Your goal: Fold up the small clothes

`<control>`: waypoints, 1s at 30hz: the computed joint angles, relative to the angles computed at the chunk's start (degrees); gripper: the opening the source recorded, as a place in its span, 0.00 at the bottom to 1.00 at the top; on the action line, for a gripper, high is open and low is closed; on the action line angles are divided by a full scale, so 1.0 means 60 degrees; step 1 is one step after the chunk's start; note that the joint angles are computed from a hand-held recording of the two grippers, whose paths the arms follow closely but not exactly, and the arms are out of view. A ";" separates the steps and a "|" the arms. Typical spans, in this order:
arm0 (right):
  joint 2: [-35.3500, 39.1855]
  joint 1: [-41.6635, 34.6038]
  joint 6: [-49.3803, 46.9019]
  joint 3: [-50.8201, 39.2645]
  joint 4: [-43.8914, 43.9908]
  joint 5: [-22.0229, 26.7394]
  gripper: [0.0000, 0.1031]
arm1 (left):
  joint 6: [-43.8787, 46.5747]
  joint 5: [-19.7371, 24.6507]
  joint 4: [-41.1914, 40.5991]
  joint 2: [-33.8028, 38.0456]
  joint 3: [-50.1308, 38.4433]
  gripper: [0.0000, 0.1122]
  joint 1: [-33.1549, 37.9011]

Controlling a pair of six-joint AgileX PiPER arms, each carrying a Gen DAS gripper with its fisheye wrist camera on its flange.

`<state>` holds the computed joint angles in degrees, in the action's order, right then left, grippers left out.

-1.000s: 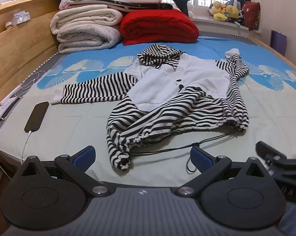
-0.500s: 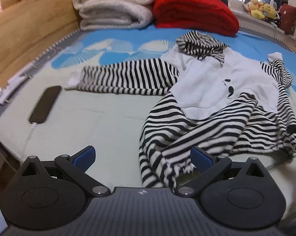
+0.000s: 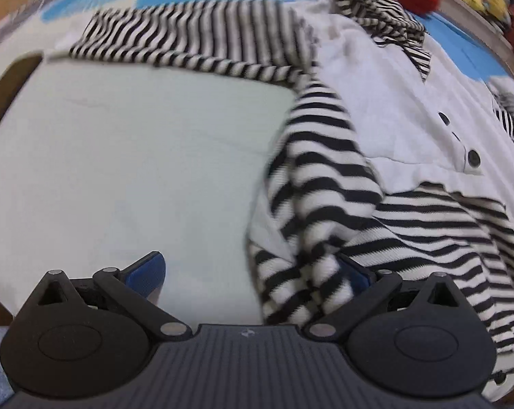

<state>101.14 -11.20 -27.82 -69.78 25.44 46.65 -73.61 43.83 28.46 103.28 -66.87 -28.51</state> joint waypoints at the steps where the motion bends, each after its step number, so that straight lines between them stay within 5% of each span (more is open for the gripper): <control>1: -0.0191 0.0219 0.0072 0.0384 -0.0126 -0.0441 0.11 | 0.0535 -0.0235 -0.0233 -0.0026 -0.0003 0.91 -0.0038; 3: -0.0482 0.0709 0.0730 0.0785 -0.0662 -0.1085 0.12 | 0.0778 -0.0384 -0.0081 -0.0189 0.0092 0.64 -0.0266; 4: -0.0396 0.0825 0.0969 0.0629 -0.0848 -0.1118 0.12 | 0.0792 -0.0400 0.0125 -0.0303 0.0164 0.30 -0.0399; 5: -0.0272 0.0867 0.1034 0.0473 -0.0927 -0.1129 0.12 | 0.0998 -0.0562 -0.0050 -0.0513 0.0289 0.17 -0.0378; 8: -0.0499 0.0642 0.0511 0.0519 -0.0788 -0.0894 0.12 | 0.1696 -0.0541 -0.0795 -0.1247 0.0595 0.11 -0.0130; 12: -0.0968 0.0342 -0.0357 0.0852 -0.0416 -0.0084 0.12 | 0.2816 0.0045 -0.1079 -0.2079 0.0904 0.13 -0.0072; 13: -0.1024 0.0355 -0.0376 0.0984 -0.0403 -0.0121 0.13 | 0.3055 0.0098 -0.1081 -0.2208 0.1068 0.23 -0.0091; 14: -0.1067 0.0345 -0.0253 0.0997 -0.0421 -0.0213 0.14 | 0.2973 0.0068 -0.0923 -0.2356 0.1251 0.45 -0.0110; 16: -0.1211 0.0306 0.0085 0.0811 -0.0489 -0.0432 0.49 | 0.1847 0.0072 0.0062 -0.2703 0.1552 0.77 -0.0069; 17: -0.1430 0.0311 0.0171 0.0842 -0.0477 -0.0882 0.58 | 0.1067 0.0117 0.0618 -0.2837 0.1599 0.86 0.0011; 18: -0.1666 0.0299 -0.0003 0.0892 -0.0262 -0.1374 0.67 | 0.0581 0.0004 0.0951 -0.2964 0.1615 0.87 0.0281; 23: -0.0820 0.0862 0.0802 -0.0997 0.0255 -0.2330 0.76 | -0.0149 -0.0487 0.0776 -0.1510 0.0021 0.89 0.2890; 27: 0.1161 0.1783 0.2748 -0.3321 -0.0218 -0.2567 0.76 | 0.1874 -0.0316 -0.1742 0.0962 -0.2513 0.65 0.4886; 30: 0.2595 0.2372 0.3955 -0.4834 -0.1109 -0.2712 0.75 | 0.2124 0.0038 -0.2210 0.2176 -0.4035 0.64 0.5507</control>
